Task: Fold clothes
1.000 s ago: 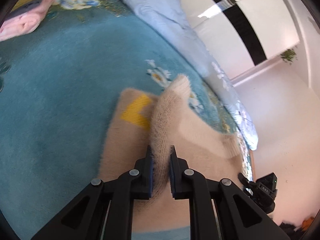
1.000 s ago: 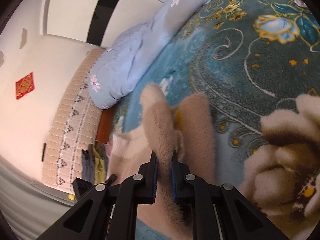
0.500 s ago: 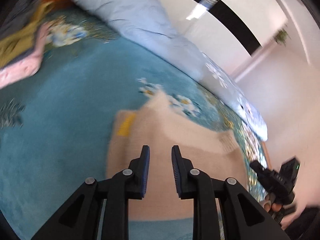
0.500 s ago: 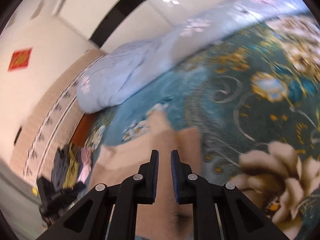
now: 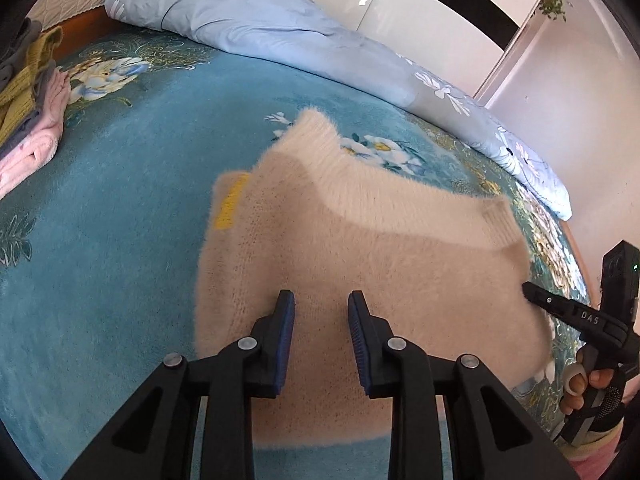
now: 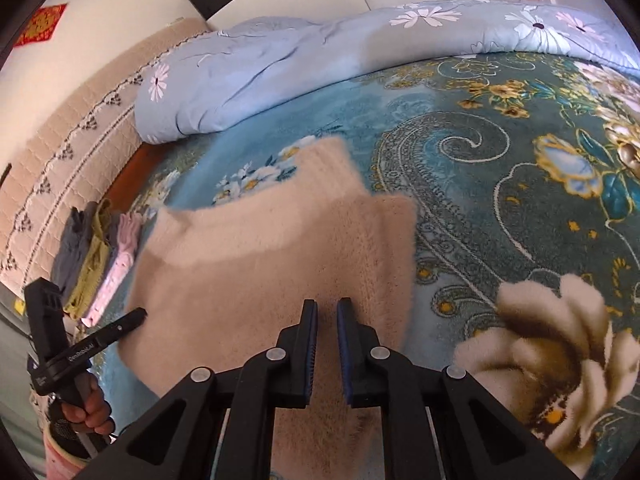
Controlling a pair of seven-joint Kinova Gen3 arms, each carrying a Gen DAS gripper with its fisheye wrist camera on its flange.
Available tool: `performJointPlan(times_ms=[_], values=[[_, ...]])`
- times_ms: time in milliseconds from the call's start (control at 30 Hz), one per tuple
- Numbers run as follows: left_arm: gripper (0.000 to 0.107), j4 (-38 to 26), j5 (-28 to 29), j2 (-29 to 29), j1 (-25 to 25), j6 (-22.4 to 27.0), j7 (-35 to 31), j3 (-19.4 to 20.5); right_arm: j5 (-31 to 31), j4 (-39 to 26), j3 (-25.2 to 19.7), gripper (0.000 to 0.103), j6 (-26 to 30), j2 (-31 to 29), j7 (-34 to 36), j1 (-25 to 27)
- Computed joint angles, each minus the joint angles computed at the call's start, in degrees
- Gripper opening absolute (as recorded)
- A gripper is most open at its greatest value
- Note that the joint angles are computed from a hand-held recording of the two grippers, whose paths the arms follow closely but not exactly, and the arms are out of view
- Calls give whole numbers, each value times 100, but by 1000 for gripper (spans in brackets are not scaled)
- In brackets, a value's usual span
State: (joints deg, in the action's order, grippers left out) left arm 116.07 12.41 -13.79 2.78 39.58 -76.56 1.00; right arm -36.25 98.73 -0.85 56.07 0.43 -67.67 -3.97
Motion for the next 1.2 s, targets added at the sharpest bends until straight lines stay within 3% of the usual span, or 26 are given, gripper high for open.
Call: performJointPlan(times_ms=[133,267,333,433,467,567,600,733,900,967,1033,1133,1200], values=[[28,-21,-125,101,-31,14,197,115,-122,4,16,13,39,103,53,24],[31,-92,-10,162,22,77,99,9,-522,181,729,13,-84,122,479,-595],[36,-39,209,114,70,35,-93,-124,-988,250,805,13,74,167,734,-421],[48,294,814,-170,207,-355,-572,-440,-1687,216,541,17,484,103,784,356],[51,421,980,-288,210,-525,-624,-494,-1920,268,462,25,501,40,862,591],[59,707,1200,-599,167,-976,-495,-519,-2619,625,597,75,216,-203,1399,868],[61,740,1112,-680,35,-1061,-302,-392,-2805,727,562,77,162,-201,1515,984],[64,566,640,-730,-142,-854,149,-181,-2628,620,-84,77,324,138,1086,1688],[64,516,726,-696,93,-727,120,-499,-2666,512,-151,77,733,633,906,1739],[64,616,822,-756,130,-901,91,-557,-2921,648,-7,77,673,642,1124,1647],[64,676,778,-800,91,-1044,136,-499,-3075,755,-184,77,529,611,1277,1823],[64,551,550,-738,-48,-877,246,-439,-2945,708,-348,77,390,583,1268,1913],[65,473,580,-644,-63,-700,213,-625,-2737,589,-391,78,492,638,1094,1907]])
